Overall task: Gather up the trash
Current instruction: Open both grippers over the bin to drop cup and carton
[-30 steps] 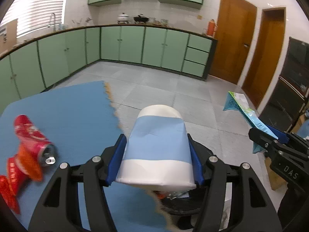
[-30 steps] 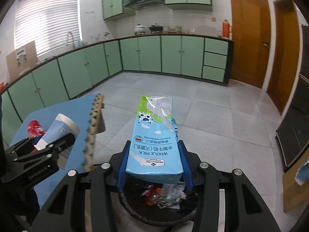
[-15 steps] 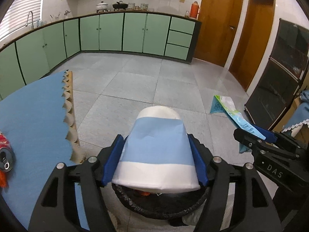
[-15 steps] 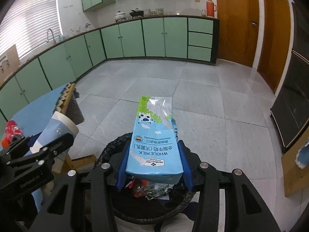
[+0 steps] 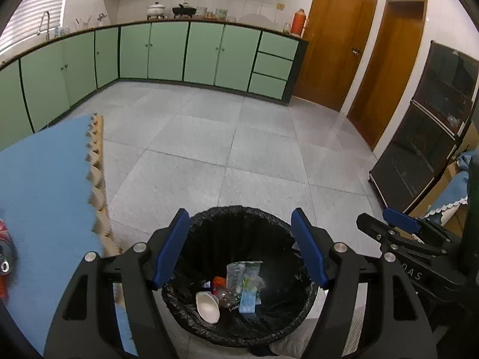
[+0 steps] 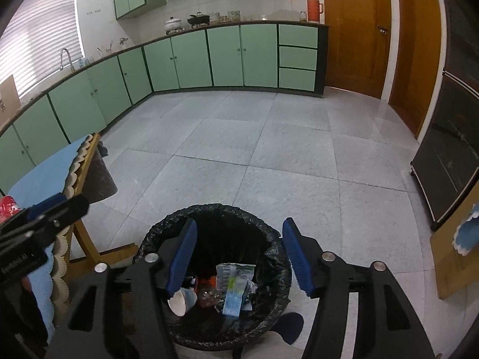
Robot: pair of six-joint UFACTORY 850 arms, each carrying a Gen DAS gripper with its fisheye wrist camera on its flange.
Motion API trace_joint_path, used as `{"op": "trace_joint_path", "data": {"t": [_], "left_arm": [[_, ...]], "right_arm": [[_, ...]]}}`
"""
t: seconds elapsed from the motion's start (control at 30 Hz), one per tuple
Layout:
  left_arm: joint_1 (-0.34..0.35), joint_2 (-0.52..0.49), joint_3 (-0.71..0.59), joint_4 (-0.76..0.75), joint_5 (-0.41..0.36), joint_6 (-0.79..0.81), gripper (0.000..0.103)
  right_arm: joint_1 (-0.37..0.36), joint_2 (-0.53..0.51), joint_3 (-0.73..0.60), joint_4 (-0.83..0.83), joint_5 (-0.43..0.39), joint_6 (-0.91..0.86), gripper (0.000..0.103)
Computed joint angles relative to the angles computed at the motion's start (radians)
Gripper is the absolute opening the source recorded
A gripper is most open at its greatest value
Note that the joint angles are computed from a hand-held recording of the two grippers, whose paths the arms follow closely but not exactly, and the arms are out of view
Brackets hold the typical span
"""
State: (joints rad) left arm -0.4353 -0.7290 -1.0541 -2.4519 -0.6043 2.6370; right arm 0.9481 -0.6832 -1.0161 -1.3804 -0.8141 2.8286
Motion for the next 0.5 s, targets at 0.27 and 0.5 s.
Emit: {"op": "trace_joint_path", "data": {"t": [0.27,0.5], "left_arm": [[0.070,0.109,0.128,-0.105,-0.066,0.115,0.074],[0.164,0.194,0.221,-0.203,-0.101,0.198,0.081]], "right_arm": [[0.051,0.003,-0.057,0.004,-0.078,-0.053,0.076],[0.080,-0.027,-0.146,-0.046,-0.125,-0.086,0.095]]}}
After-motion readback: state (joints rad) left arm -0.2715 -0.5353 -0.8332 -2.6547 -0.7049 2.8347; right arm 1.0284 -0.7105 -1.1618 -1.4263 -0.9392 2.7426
